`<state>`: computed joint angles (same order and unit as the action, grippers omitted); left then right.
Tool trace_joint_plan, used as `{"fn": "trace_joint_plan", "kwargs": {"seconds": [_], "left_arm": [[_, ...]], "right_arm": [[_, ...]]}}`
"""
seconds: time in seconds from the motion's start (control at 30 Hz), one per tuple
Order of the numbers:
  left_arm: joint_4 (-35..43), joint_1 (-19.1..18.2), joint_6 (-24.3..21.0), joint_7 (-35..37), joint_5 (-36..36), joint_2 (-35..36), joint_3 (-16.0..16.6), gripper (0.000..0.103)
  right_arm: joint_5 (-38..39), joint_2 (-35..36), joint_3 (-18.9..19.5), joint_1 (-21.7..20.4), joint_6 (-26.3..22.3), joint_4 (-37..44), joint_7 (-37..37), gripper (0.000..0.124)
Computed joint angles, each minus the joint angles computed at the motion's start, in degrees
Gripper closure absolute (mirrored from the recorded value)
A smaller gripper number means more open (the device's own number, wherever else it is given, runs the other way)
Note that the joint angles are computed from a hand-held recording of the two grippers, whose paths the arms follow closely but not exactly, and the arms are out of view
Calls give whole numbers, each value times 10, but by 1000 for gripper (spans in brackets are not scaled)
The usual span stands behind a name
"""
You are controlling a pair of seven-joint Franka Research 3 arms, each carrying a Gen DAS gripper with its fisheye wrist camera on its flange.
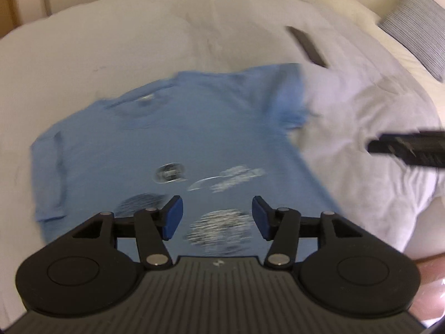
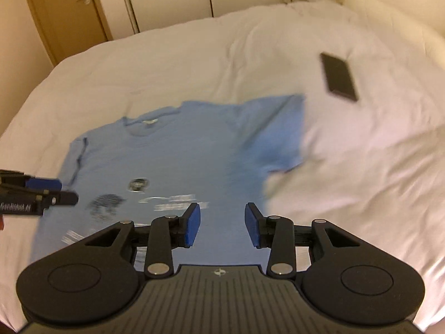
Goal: Fold clothes
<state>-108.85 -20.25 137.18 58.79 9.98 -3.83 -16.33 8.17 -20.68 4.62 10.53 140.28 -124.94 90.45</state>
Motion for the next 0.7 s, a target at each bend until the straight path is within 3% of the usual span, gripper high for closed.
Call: {"fn": "trace_joint_plan", "kwargs": {"seconds": [0.17,0.37,0.57,0.7], "left_arm": [[94,-32,-2,41,85,78,-23,49],[165,-67,53,83,147,172,-17,54],[303,-115,15,112,154,291,1,54],[416,-157,-40,97,164,377,29,54]], "right_arm": [[11,15,-43,-22,-28,38,-77,84],[19,51,-54,-45,-45,97,-114,84],[53,119,-73,-51,-68,182,-205,82],[82,201,-80,-61,-108,273,-312,82]]}}
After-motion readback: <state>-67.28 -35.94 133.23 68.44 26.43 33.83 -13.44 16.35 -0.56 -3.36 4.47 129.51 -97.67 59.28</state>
